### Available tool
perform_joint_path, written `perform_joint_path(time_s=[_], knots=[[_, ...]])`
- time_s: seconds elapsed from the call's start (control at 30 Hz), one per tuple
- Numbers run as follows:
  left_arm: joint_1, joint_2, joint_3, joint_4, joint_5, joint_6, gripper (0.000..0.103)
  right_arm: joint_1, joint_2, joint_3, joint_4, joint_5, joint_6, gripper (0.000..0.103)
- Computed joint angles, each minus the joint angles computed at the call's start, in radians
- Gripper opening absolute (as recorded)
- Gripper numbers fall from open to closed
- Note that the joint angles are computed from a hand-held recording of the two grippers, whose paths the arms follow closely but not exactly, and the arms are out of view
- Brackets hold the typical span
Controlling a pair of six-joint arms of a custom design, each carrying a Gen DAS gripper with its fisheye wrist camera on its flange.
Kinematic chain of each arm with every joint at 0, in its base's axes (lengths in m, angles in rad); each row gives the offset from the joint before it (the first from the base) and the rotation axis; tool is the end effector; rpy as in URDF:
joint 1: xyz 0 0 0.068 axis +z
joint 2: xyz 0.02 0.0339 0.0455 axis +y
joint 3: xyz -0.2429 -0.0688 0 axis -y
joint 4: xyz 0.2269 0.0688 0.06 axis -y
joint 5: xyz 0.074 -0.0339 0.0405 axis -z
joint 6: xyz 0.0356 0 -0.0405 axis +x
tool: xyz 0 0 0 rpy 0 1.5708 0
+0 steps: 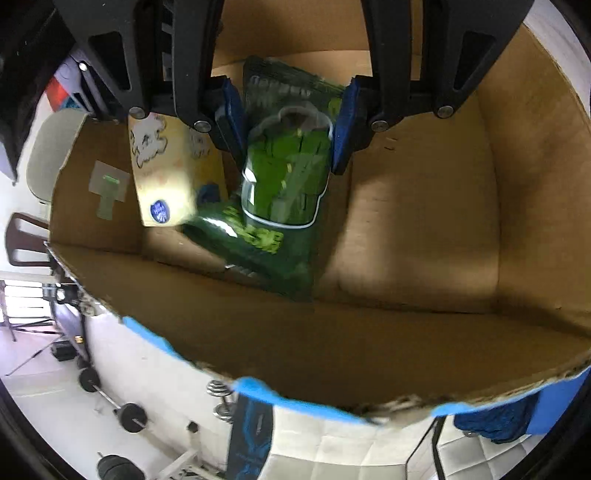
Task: Organize soft objects
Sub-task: 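Carry both packs into the box and open both tools, then grasp the lilac cloth with the left tool while the right grasps the red snack bag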
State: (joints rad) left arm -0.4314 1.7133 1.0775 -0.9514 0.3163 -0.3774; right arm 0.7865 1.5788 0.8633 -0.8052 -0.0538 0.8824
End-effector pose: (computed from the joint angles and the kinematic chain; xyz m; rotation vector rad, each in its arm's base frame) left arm 0.2415 -0.1233 0.1597 -0.0764 -2.9713 0.4262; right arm 0.1668 0.1699 0.1434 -0.1481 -3.1298 -0.1148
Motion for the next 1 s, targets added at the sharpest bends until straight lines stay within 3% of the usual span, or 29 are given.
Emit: perform_joint_path(time_s=[0.07,0.23,0.47,0.53,0.63,0.7,0.83,1.0], knots=[[-0.013,-0.004,0.018,-0.017,-0.003,-0.011,0.041,0.002,-0.008,0.0,-0.013,0.014,0.004,0.077],[-0.059,-0.061,0.062,-0.079,-0.098,-0.021,0.053,-0.016,-0.025,-0.001,-0.035,0.011,-0.012,0.077],[-0.103,-0.232,0.031,-0.174,-0.166,-0.052,0.054,0.115,-0.092,0.02,-0.125,0.018,0.124,0.082],[-0.106,-0.288,0.023,-0.204,-0.193,-0.05,0.057,0.156,-0.128,0.028,-0.165,0.032,0.173,0.089],[-0.076,-0.373,0.002,-0.228,-0.226,-0.018,0.074,0.224,-0.174,0.056,-0.206,0.048,0.271,0.103],[-0.059,-0.418,-0.011,-0.234,-0.257,-0.009,0.091,0.241,-0.149,0.132,-0.243,0.068,0.286,0.103],[-0.011,-0.531,-0.049,-0.258,-0.269,0.046,0.093,0.347,-0.17,0.183,-0.305,0.141,0.405,0.103],[-0.064,-0.666,-0.071,-0.325,-0.318,0.005,0.093,0.524,-0.209,0.263,-0.424,0.216,0.609,0.103]])
